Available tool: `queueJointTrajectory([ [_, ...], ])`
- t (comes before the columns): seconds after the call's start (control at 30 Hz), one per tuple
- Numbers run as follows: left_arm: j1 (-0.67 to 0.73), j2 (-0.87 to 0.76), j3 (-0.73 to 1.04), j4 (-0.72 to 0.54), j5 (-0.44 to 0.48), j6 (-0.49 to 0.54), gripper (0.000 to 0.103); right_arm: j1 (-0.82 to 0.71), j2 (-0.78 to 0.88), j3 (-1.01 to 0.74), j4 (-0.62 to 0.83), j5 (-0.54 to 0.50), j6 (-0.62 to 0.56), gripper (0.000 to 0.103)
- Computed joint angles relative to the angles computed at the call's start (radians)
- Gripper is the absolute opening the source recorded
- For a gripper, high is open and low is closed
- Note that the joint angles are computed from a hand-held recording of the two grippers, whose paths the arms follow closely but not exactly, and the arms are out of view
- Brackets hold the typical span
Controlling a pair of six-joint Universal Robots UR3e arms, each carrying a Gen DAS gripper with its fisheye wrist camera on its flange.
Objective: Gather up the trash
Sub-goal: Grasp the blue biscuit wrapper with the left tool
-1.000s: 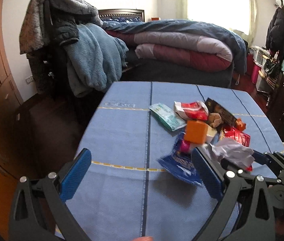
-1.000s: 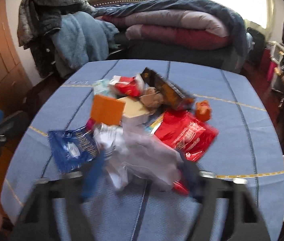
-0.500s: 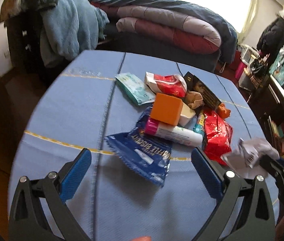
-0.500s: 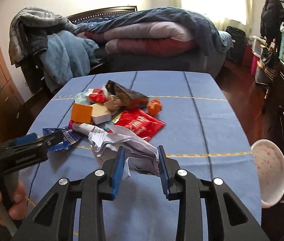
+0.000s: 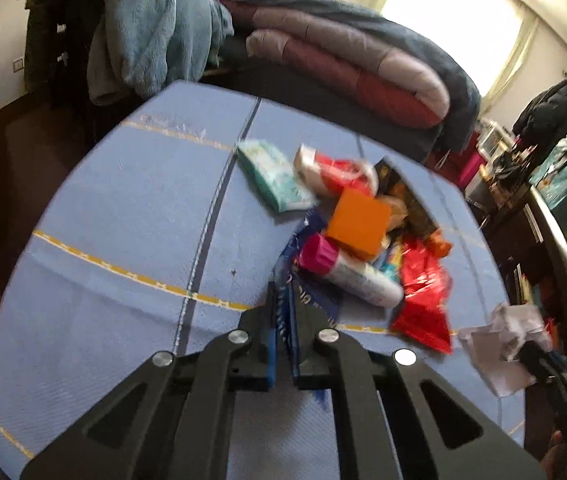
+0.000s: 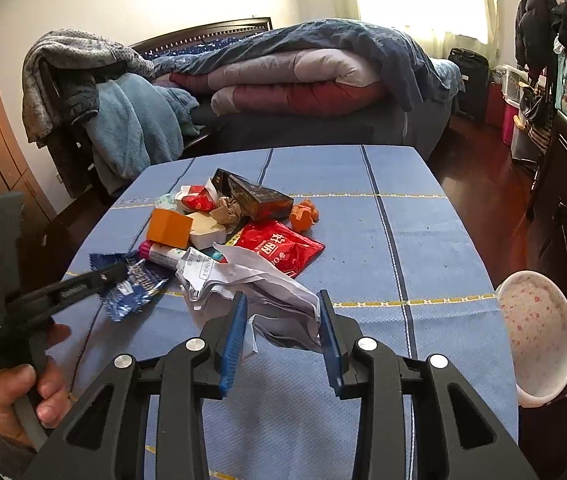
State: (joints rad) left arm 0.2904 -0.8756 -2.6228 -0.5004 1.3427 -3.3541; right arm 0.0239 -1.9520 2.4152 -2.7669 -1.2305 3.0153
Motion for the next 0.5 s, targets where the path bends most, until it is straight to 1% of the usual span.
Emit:
queueJointTrajectory([
  [0.07, 0.022, 0.139, 0.017, -0.118, -0.013, 0.013, 0.006, -0.019, -0.042, 0.015, 0.023, 0.013, -0.01, 0.035],
  [0.13, 0.017, 0.225, 0.05, -0.196, -0.004, 0.003, 0.006, -0.055, -0.102, 0.03, 0.066, 0.039, -0.028, 0.035],
  [0.2, -0.023, 0.268, 0.089, -0.224, 0.043, -0.028, 0.006, -0.076, -0.147, 0.037, 0.1, 0.054, -0.037, 0.035],
  [0.27, -0.038, 0.321, 0.123, -0.278, 0.05, -0.038, 0.007, -0.117, -0.209, 0.048, 0.152, 0.08, -0.058, 0.035],
  [0.3, -0.062, 0.315, 0.146, -0.28, 0.056, -0.049, 0.007, -0.145, -0.247, 0.054, 0.188, 0.1, -0.073, 0.035],
  [0.33, -0.084, 0.304, 0.166, -0.28, 0.063, -0.057, 0.007, -0.177, -0.29, 0.06, 0.23, 0.122, -0.091, 0.035],
  [0.37, -0.144, 0.258, 0.186, -0.24, 0.098, -0.083, 0.007, -0.201, -0.324, 0.065, 0.263, 0.138, -0.106, 0.035],
  [0.4, -0.203, 0.208, 0.204, -0.196, 0.131, -0.107, 0.007, -0.226, -0.358, 0.068, 0.297, 0.153, -0.12, 0.035],
  [0.5, -0.416, -0.006, 0.264, -0.024, 0.244, -0.171, 0.007, -0.365, -0.522, 0.076, 0.494, 0.236, -0.21, 0.035],
])
